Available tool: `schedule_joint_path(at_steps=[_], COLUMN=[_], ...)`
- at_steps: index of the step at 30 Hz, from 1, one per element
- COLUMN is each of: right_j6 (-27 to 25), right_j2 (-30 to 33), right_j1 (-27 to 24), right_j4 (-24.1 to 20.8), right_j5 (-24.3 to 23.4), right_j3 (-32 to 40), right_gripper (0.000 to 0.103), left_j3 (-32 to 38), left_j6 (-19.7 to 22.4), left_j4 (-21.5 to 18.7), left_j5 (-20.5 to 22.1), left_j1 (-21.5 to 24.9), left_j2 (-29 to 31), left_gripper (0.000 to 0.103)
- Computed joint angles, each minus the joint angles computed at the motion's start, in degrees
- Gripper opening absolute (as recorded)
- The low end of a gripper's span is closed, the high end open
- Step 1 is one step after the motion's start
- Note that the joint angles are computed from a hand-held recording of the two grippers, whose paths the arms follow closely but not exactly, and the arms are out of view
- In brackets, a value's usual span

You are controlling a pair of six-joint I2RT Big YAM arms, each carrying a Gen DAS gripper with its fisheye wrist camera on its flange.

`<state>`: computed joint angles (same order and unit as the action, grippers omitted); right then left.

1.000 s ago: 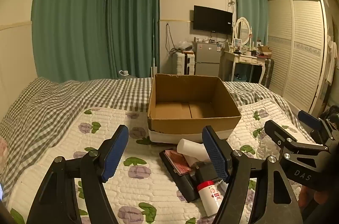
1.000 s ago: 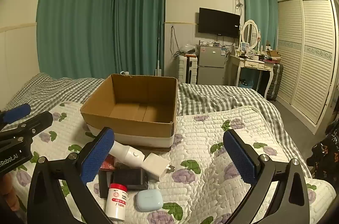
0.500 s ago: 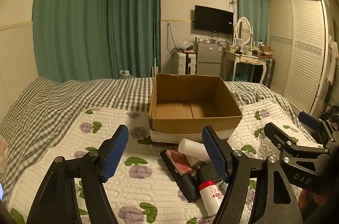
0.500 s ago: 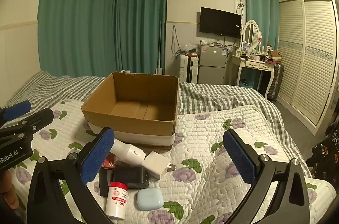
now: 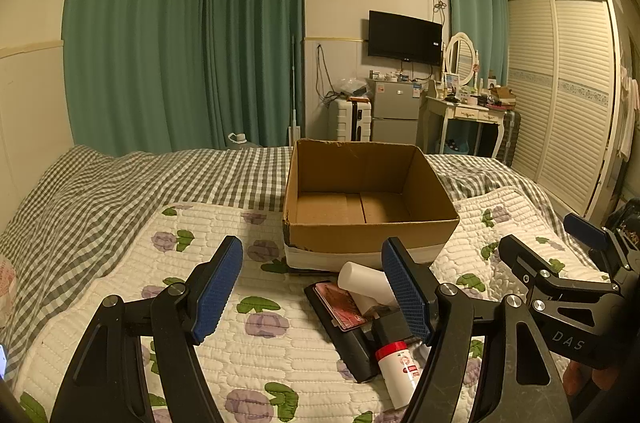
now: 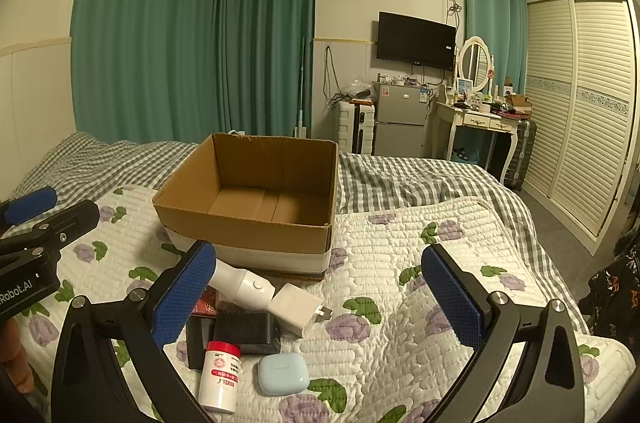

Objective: Organize rigid objects

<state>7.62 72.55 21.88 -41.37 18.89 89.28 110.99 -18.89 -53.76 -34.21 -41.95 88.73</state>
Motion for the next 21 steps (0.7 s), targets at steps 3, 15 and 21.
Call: schedule_joint_path(at_steps=[3, 15, 21], right_j6=[-0.02, 0.07, 0.06], right_j2=[0.06, -0.25, -0.21], right_j1=[0.05, -0.02, 0.02], right_j4=[0.29, 0.33, 0.28], right_j5=[0.11, -0.17, -0.18], right_j3=[-0.31, -1.07, -1.10], right_gripper=[0.103, 0.103, 0.103], left_j3=[-0.07, 0.04, 0.00], left_j6=[-0.03, 0.11, 0.10], left_j4=[-0.01, 0.03, 0.11], left_j5=[0.00, -0.04, -0.16], left_j1=[0.02, -0.02, -0.06], left_j2=[-0.06, 0.02, 0.01], left_gripper=[0.075, 0.075, 0.075])
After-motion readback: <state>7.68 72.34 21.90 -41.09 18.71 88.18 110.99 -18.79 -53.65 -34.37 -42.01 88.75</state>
